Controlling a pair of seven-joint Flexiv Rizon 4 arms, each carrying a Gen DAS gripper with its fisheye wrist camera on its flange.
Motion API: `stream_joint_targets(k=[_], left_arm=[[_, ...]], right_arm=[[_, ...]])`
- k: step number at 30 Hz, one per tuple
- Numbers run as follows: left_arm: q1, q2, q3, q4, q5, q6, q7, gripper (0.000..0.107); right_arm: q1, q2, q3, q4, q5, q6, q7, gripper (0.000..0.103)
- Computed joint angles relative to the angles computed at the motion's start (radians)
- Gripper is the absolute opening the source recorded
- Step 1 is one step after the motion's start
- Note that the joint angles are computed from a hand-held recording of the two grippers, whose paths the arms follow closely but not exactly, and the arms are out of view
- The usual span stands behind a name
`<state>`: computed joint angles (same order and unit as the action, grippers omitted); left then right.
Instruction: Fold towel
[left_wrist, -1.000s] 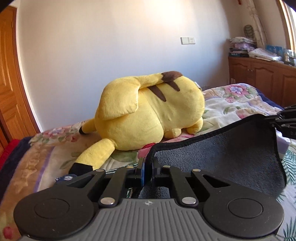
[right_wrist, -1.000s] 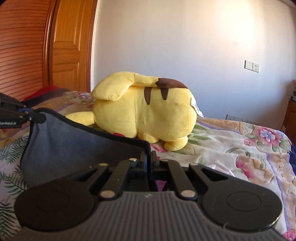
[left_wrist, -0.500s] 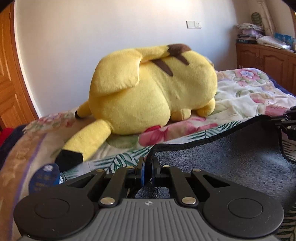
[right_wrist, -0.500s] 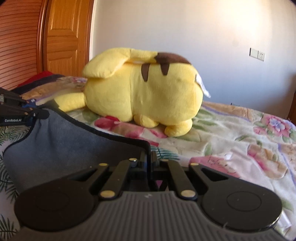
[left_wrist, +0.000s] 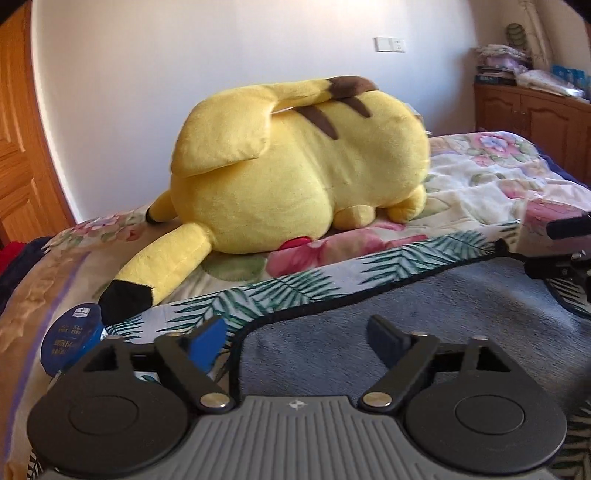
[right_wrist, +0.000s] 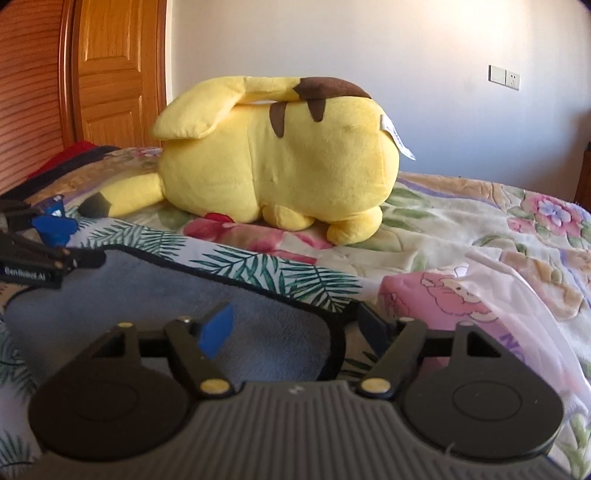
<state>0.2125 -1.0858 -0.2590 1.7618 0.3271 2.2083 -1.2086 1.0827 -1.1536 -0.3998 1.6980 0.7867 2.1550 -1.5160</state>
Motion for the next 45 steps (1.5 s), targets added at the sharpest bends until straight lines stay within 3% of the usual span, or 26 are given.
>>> stream_joint_targets(k=[7, 11, 22, 28, 45], left_arm=[[0.016, 0.059, -0.011, 0.093, 0.028, 0.035, -0.03, 0.078], [0.006, 0.112, 0.013, 0.164, 0.025, 0.084, -0.055, 0.085], [-0.04, 0.253, 0.089, 0.353, -0.009, 0.159, -0.102, 0.087], [-0.05, 0.32, 0.116, 0.455, -0.006, 0.212, -0.122, 0.087], [-0.027, 0.448, 0.156, 0.67, 0.049, 0.308, -0.2, 0.087]], right_arm=[[-0.005, 0.093, 0.078, 0.085, 0.018, 0.073, -0.04, 0.09], [0.0, 0.148, 0.122, 0.121, 0.072, 0.109, -0.08, 0.103], [0.054, 0.263, 0.166, 0.151, 0.331, 0.119, -0.303, 0.103], [0.04, 0.32, 0.242, 0.17, 0.414, 0.19, -0.385, 0.103], [-0.052, 0.408, 0.491, 0.204, 0.479, 0.414, -0.473, 0.103]])
